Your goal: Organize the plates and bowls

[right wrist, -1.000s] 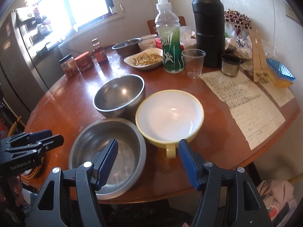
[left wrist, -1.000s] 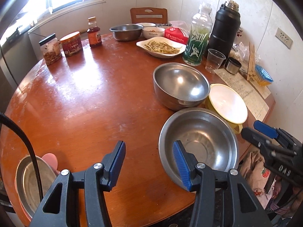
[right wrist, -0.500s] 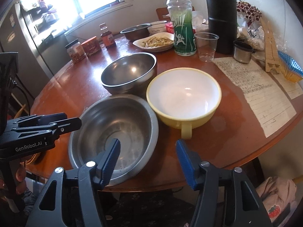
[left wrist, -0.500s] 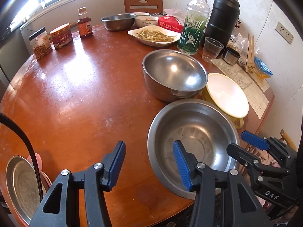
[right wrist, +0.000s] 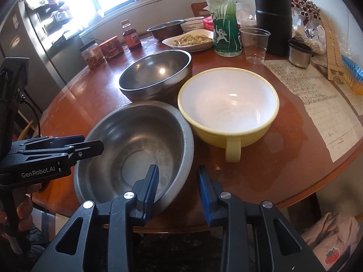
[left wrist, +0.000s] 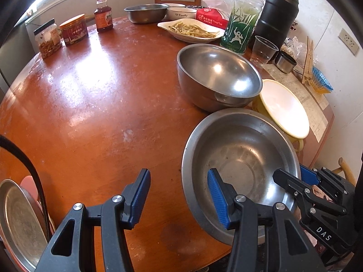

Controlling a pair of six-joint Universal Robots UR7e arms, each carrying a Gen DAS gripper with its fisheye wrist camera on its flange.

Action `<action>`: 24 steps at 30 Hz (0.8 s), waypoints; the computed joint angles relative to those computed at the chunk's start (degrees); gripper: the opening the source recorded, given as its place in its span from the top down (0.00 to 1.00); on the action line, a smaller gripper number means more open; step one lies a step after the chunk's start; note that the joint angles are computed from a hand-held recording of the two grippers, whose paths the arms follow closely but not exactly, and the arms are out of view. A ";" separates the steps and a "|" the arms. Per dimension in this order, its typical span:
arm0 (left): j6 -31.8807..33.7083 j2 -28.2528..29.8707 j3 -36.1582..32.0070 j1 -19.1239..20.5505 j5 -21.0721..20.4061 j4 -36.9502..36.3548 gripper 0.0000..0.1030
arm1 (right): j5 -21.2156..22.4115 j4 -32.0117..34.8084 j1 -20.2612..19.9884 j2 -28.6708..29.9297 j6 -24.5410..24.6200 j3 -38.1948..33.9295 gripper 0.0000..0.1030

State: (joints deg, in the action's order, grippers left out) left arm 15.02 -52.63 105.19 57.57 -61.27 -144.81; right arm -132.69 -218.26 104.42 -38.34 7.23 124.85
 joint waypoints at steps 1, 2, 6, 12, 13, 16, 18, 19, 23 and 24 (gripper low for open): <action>0.00 0.02 -0.06 0.16 -0.50 0.09 0.50 | 0.14 0.02 -0.06 0.04 -0.15 -0.08 0.68; -0.33 0.07 -0.30 0.35 -0.97 0.65 0.51 | 0.21 0.03 -0.10 0.11 -0.32 -0.19 0.69; -1.38 0.18 -0.89 1.05 -2.91 2.25 0.63 | 0.29 0.46 -0.19 0.25 -0.57 -0.55 0.70; -1.61 0.20 -0.82 1.64 -4.51 2.71 0.79 | -0.17 0.92 -0.09 0.44 -0.88 -1.09 0.73; -1.57 0.00 -0.61 1.63 -4.95 2.79 0.82 | -0.30 0.84 -0.02 0.52 -0.97 -1.20 0.73; -1.41 -0.36 0.01 1.41 -4.47 2.41 0.83 | -0.93 0.95 0.40 0.86 -1.54 -1.74 0.74; -1.48 -0.92 0.36 1.56 -4.62 2.16 0.83 | -0.59 1.14 0.60 0.90 -1.53 -1.89 0.74; -1.73 -1.45 0.62 1.71 -4.79 2.03 0.83 | -0.54 1.12 0.72 0.99 -1.56 -2.05 0.74; -1.80 -3.47 2.30 1.65 -3.88 0.04 0.83 | -0.83 1.98 1.78 1.55 -3.61 -3.87 0.74; -1.91 -3.93 2.39 1.78 -4.05 -0.09 0.83 | -0.74 2.33 2.07 1.74 -4.12 -4.50 0.74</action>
State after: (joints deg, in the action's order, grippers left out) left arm 13.12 -56.56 107.58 59.35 -65.32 -144.90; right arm -133.43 -215.93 106.49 -36.60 3.11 120.35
